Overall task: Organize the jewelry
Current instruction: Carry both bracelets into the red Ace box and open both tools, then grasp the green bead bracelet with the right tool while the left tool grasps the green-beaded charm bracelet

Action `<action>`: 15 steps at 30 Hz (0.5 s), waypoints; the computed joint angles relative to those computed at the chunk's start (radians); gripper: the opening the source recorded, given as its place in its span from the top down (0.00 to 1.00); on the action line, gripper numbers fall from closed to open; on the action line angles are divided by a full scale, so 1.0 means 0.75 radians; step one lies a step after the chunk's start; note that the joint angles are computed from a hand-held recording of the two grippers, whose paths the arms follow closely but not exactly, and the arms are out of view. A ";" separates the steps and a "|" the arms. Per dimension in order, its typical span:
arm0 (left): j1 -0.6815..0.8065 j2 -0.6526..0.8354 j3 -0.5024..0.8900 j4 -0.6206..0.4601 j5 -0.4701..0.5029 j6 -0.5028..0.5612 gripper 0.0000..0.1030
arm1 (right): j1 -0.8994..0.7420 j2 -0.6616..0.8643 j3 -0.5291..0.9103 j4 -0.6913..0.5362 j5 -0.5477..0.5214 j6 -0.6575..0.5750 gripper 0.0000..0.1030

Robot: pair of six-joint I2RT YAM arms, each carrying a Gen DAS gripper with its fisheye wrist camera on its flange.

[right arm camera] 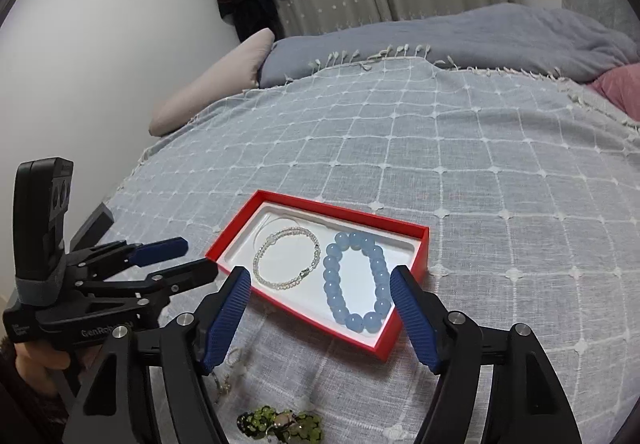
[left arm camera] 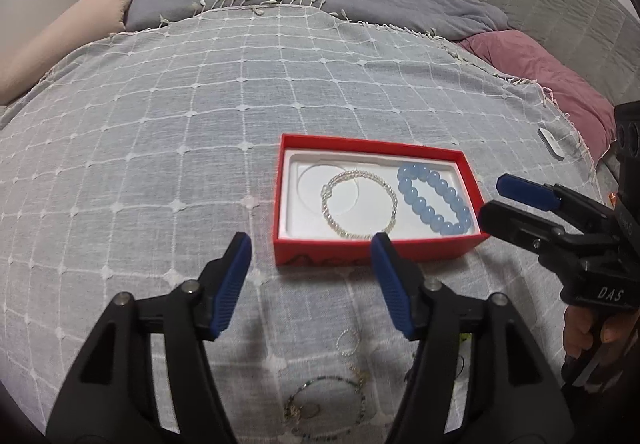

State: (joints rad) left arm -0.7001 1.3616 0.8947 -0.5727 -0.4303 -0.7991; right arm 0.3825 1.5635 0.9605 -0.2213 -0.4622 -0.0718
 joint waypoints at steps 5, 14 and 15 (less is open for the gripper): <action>-0.050 -0.054 -0.069 -0.025 -0.004 -0.063 0.24 | -0.013 -0.037 -0.042 0.001 0.019 0.007 0.22; -0.122 -0.082 -0.182 -0.051 -0.018 -0.175 0.08 | -0.009 -0.122 -0.135 0.005 0.111 -0.084 0.14; -0.138 -0.080 -0.190 -0.055 -0.027 -0.185 0.07 | -0.012 -0.135 -0.149 0.008 0.125 -0.101 0.14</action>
